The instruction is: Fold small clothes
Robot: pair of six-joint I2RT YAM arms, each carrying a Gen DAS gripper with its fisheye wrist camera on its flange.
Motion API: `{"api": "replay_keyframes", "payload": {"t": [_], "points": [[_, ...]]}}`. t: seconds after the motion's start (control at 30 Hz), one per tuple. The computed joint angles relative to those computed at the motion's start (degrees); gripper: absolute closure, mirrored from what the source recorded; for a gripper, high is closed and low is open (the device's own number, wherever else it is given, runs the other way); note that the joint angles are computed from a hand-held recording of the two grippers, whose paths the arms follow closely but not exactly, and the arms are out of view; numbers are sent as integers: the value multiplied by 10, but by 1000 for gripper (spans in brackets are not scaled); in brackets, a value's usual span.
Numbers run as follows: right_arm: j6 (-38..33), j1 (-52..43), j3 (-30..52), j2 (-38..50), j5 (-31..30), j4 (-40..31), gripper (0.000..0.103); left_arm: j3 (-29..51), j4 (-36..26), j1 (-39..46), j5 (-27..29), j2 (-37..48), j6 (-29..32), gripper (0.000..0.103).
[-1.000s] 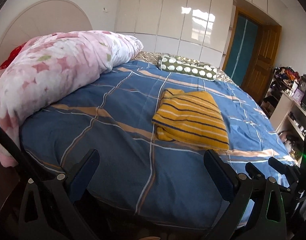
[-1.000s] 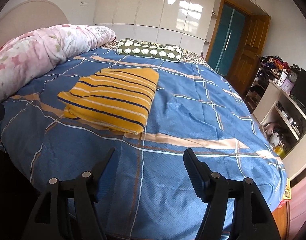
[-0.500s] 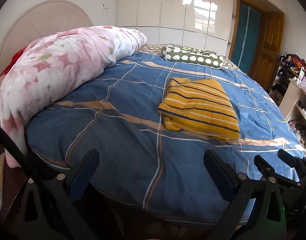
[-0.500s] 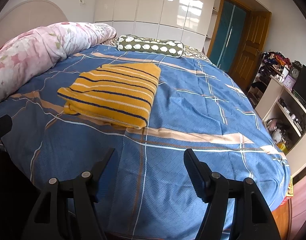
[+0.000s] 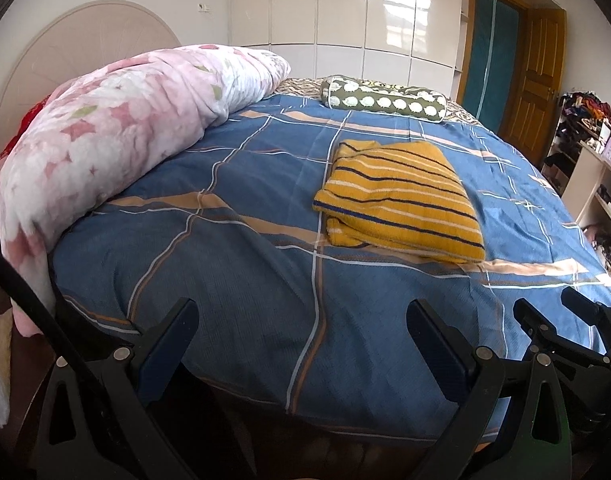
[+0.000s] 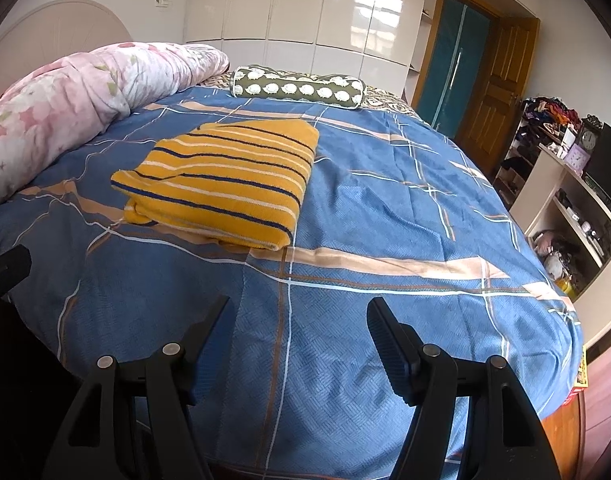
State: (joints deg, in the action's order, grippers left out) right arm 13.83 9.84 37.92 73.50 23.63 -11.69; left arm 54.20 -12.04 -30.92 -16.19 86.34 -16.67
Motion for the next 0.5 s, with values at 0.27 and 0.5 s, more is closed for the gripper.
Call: {"api": "replay_keyframes", "payload": {"t": [0.27, 0.5], "points": [[0, 0, -3, 5, -3, 5, 30, 3, -4, 0, 2, 8, 1, 0], [3, -2, -4, 8, -4, 7, 29, 3, -5, 0, 7, 12, 7, 0]]}}
